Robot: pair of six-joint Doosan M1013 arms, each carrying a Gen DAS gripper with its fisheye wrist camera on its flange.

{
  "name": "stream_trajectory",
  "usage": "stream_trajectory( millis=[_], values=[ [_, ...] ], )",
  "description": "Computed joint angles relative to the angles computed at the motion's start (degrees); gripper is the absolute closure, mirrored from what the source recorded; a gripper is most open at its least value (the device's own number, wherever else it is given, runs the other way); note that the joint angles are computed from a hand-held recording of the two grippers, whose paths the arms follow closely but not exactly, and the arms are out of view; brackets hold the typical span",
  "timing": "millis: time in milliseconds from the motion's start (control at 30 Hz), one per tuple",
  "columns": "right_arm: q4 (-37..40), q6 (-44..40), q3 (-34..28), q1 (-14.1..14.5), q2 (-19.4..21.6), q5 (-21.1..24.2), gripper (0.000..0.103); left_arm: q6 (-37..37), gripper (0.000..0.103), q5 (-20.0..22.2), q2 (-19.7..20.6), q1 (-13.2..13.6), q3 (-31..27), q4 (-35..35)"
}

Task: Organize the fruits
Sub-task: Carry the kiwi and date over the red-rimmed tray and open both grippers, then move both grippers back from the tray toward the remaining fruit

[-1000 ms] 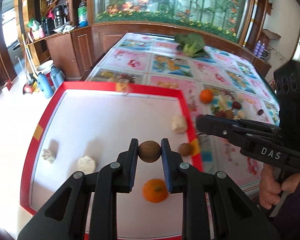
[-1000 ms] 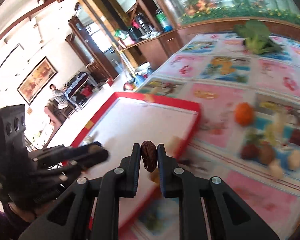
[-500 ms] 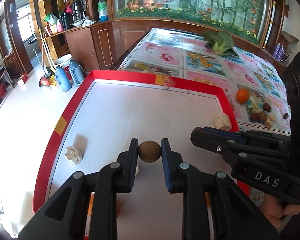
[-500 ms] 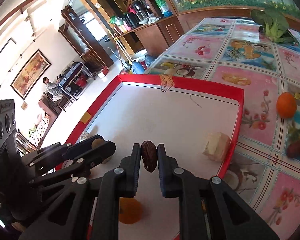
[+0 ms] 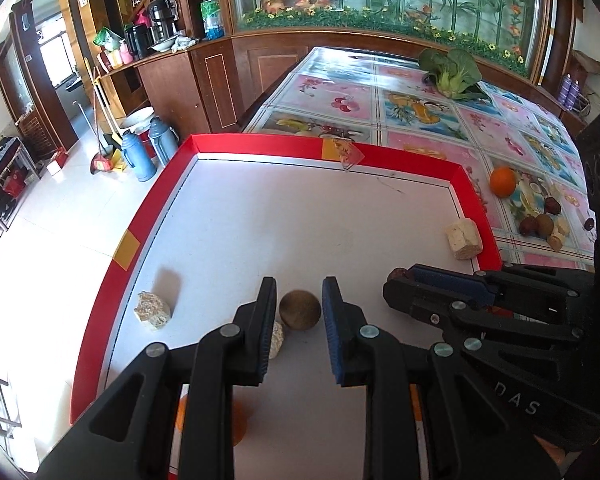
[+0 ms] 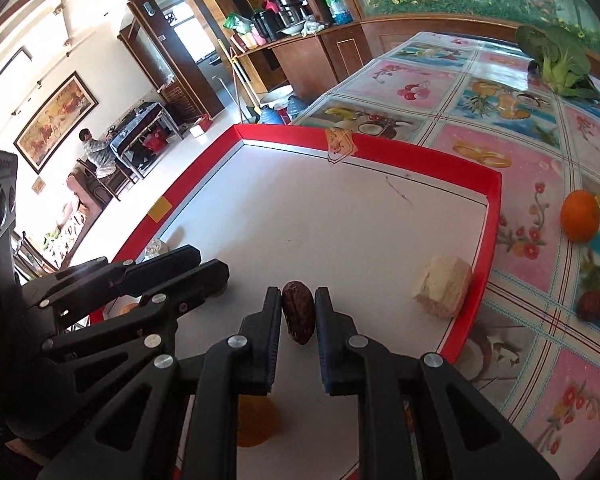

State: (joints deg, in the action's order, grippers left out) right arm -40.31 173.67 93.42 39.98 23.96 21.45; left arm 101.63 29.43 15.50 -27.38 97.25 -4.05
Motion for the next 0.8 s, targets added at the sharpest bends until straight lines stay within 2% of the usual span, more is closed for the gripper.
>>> stream_trajectory(
  millis=[67,233,333,400,500,800],
  values=[
    [-0.90,0.79,0.22,0.06,-0.11,-0.37,0.088,-2.83,0.063,-0.21,0.00,-0.27,0.02,2.74],
    [-4.14,3.94,1.35,0.04,-0.88,-2.30,0.086,-5.99,0.048,-0.73,-0.16,-0.35,0.09,5.26],
    [-11.53,11.16,2.52,0.31,-1.74,-3.31,0.086,-6.33,0.044,-1.15,-0.43,-0.51,0.16,5.77],
    [-17.38,16.85,3.26,0.63,-2.35,-2.99,0.080,-7.30,0.041,-1.49,-0.66,-0.71,0.28,6.80],
    [-23.72,23.22,4.18,0.99,-3.12,-1.90,0.076,-7.79,0.039,-1.39,-0.91,-0.96,0.32,7.41],
    [-32.22,33.30,8.80,1.21,-7.14,3.31,0.075,-7.87,0.034,-1.20,-2.06,-3.22,0.84,9.16]
  ],
)
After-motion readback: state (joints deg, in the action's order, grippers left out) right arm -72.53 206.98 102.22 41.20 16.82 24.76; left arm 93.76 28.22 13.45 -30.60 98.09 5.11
